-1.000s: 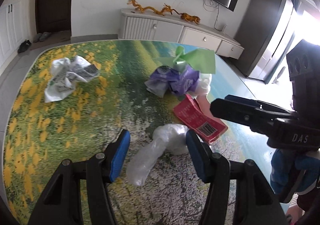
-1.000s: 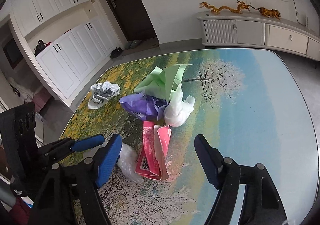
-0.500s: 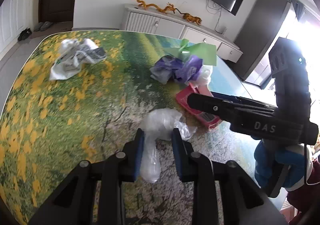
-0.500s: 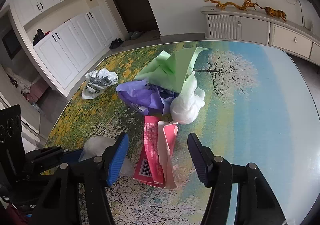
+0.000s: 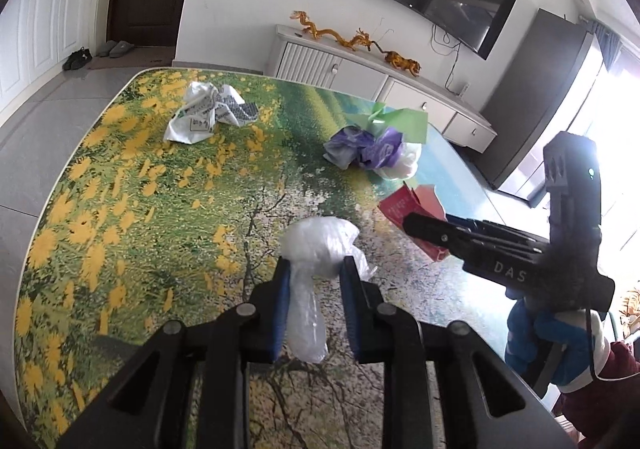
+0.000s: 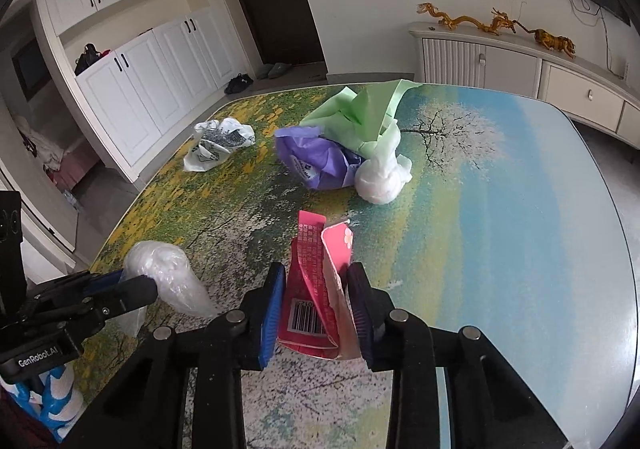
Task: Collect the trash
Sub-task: 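Grasp the clear plastic bag with the left gripper while the right grasps the pink box, then carry both items over the trash bin and open both grippers to drop them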
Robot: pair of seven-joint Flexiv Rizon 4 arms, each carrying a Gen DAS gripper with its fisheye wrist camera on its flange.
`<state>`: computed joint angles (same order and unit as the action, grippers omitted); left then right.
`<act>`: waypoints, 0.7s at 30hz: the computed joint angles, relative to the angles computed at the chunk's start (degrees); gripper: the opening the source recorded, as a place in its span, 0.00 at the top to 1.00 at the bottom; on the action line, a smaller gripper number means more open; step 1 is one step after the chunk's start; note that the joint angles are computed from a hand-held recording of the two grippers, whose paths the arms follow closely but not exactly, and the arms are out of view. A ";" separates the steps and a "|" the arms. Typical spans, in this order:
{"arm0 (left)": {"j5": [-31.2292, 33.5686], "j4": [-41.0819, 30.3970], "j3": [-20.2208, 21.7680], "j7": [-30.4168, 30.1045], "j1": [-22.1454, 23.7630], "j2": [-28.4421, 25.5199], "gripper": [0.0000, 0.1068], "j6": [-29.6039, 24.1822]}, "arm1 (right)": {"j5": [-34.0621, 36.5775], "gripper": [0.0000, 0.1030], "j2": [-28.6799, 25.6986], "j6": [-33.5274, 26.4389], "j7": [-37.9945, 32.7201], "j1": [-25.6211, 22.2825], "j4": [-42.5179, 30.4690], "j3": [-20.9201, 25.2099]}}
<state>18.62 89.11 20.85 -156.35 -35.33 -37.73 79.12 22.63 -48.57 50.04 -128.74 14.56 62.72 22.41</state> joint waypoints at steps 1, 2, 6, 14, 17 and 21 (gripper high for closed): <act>0.33 -0.08 0.66 -0.52 -0.77 0.29 0.79 -0.37 | 0.78 0.71 0.71 0.15 -0.73 -0.82 0.84 0.68; 0.87 -0.23 1.44 -1.26 -1.70 0.57 0.79 -0.84 | 1.73 0.71 1.52 0.36 -1.52 -1.71 1.77 1.34; 4.21 -1.69 3.17 -4.28 -4.45 1.80 0.79 -3.16 | 5.50 0.71 4.49 1.02 -4.00 -4.66 4.59 2.91; 12.28 -8.28 1.86 -8.12 -6.24 2.94 0.79 -9.79 | 14.37 0.71 9.77 2.43 -10.23 -10.28 8.21 4.28; 14.12 -12.05 -0.75 -7.49 -5.05 2.32 0.79 -11.88 | 17.43 0.71 11.22 3.07 -12.16 -12.04 8.67 3.98; 14.92 -18.23 -5.31 -3.78 -2.48 0.06 0.79 -13.67 | 20.76 0.71 12.01 4.28 -13.19 -14.08 7.88 2.81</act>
